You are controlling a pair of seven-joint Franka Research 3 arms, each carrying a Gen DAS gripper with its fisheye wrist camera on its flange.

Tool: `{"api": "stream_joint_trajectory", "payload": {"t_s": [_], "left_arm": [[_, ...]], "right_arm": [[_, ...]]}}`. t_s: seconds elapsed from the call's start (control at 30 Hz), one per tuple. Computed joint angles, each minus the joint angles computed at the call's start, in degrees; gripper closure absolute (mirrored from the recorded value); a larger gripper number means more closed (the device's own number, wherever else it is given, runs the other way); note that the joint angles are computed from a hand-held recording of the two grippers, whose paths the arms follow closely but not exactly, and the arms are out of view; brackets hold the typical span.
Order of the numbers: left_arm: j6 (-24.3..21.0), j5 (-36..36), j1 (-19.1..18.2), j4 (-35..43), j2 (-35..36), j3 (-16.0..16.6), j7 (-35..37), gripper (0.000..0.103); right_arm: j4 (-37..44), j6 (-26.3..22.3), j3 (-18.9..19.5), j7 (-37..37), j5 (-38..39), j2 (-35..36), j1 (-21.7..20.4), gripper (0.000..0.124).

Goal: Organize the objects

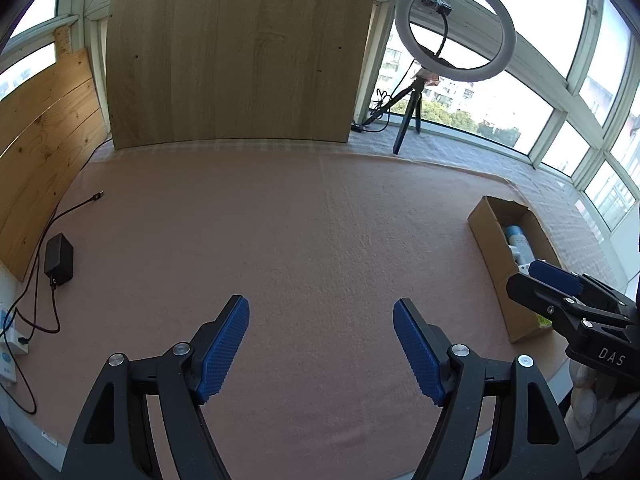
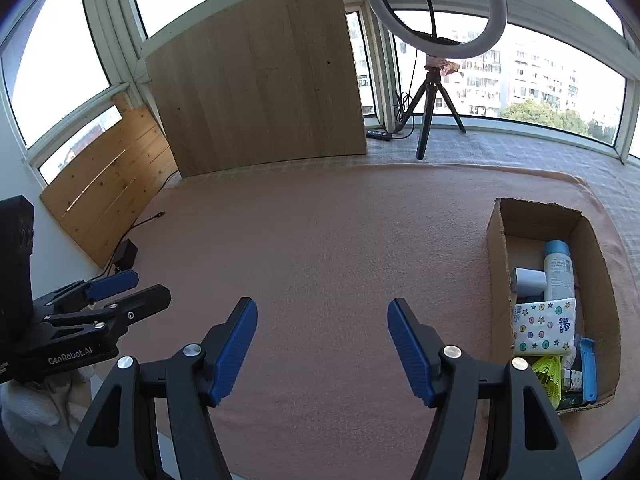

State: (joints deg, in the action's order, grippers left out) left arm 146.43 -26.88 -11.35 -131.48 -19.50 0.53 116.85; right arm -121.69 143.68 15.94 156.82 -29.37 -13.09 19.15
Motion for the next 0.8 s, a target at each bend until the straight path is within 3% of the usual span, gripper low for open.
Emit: {"api": "stream_joint_trajectory", "payload": {"t_s": [0.37,0.8], "left_arm": [[0.2,1.2,1.1,-0.5,-0.8,1.0,0.2,0.025],[0.2,0.8,1.3,0.1,-0.1,1.0,0.9,0.025]], "right_arm": [[4.3,-4.2,0.3,2.3,-5.5,3.8,2.5,0.060],[5.3,-4.7,-1.3,2.9,-6.3,4.7,4.2,0.059]]}}
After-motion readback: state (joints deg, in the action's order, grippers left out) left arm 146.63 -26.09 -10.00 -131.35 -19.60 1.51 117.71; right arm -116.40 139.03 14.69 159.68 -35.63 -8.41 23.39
